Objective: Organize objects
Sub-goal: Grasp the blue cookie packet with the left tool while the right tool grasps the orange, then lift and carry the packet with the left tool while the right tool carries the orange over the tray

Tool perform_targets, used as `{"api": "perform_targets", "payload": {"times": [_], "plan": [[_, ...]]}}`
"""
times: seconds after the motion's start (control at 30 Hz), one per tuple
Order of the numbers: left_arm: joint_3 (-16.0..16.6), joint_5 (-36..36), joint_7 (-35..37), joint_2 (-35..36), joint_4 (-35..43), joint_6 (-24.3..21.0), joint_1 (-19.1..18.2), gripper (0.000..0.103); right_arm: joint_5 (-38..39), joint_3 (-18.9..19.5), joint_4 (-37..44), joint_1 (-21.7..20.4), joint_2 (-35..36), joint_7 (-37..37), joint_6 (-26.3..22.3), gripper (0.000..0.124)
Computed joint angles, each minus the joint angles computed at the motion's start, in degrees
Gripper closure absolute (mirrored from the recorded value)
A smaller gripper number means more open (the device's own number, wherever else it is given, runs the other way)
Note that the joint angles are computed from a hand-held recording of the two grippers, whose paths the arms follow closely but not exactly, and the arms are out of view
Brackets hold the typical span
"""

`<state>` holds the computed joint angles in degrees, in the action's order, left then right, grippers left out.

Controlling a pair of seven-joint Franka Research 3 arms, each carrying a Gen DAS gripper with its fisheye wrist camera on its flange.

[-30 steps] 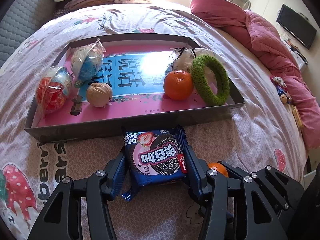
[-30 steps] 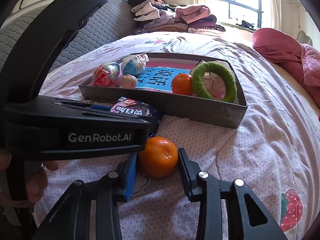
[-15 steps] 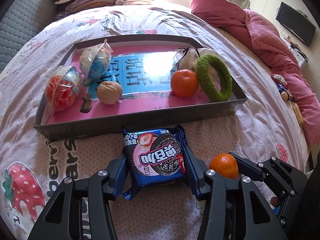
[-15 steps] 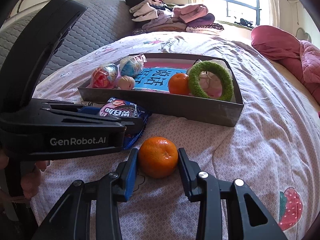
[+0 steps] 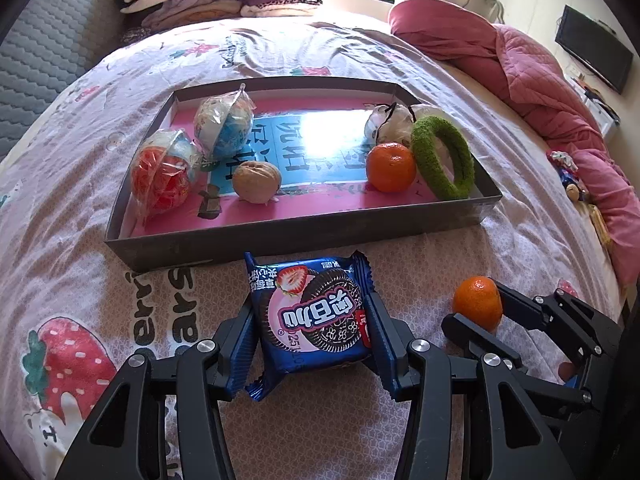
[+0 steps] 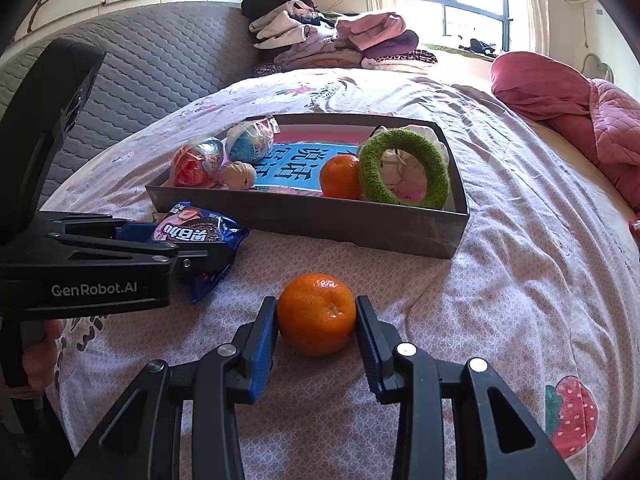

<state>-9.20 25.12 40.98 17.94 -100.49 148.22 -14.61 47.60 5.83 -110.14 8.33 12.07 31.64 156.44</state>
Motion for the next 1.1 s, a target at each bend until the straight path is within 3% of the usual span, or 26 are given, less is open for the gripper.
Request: {"api": "perform_targets", "payload": {"times": [1.1], "plan": [[0.4,5.9,-3.3,-6.8,-5.8,4.6,1.8,0.051,4.6,0.5,2.5,-0.7,-0.1,-2.7,0.8,0.085]]}}
